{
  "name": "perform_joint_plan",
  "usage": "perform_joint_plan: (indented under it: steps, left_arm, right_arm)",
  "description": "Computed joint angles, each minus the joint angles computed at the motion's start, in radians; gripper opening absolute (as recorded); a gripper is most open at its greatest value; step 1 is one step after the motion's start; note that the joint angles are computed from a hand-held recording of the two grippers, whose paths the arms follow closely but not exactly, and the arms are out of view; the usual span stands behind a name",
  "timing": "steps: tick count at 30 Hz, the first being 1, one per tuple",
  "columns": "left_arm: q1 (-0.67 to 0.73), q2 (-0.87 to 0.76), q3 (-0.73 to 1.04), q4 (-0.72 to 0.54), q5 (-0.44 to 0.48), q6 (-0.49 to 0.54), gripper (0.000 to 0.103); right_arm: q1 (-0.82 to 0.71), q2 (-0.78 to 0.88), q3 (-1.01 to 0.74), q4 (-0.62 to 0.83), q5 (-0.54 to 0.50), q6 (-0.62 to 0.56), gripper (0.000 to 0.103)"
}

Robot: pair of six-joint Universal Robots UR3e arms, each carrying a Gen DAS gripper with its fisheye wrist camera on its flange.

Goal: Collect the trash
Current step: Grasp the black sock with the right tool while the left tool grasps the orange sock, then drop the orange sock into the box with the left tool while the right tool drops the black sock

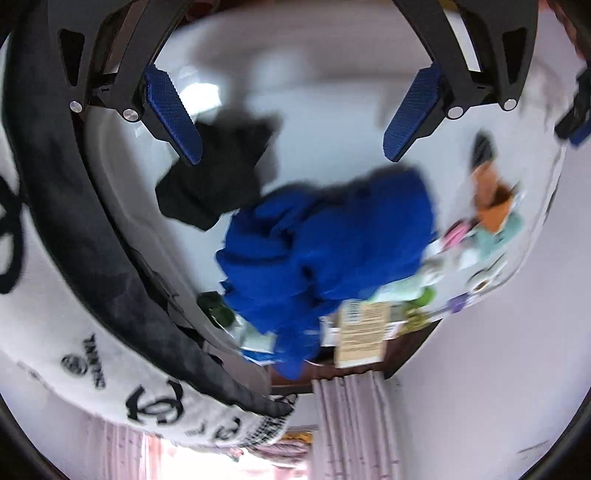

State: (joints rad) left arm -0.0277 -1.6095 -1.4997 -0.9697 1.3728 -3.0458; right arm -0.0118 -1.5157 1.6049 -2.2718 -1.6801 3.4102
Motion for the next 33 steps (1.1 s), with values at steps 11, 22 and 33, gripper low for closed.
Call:
perform_joint_plan:
  steps: [11,22,33]
  left_arm:
    - [0.003,0.023,-0.050,0.009,-0.013,0.031,0.081]
    - [-0.023,-0.121,0.116,-0.069,-0.059,-0.003,0.081]
    - [-0.162,-0.689,0.899,-0.370,0.138,-0.173,0.067]
  right_arm:
    - [-0.070,0.041,0.031,-0.015,0.049,-0.068,0.007]
    - [0.137,-0.198,0.055,0.143,-0.024,0.020,0.006]
    - [0.277,-0.230,0.098,0.157,0.010,0.070,0.006]
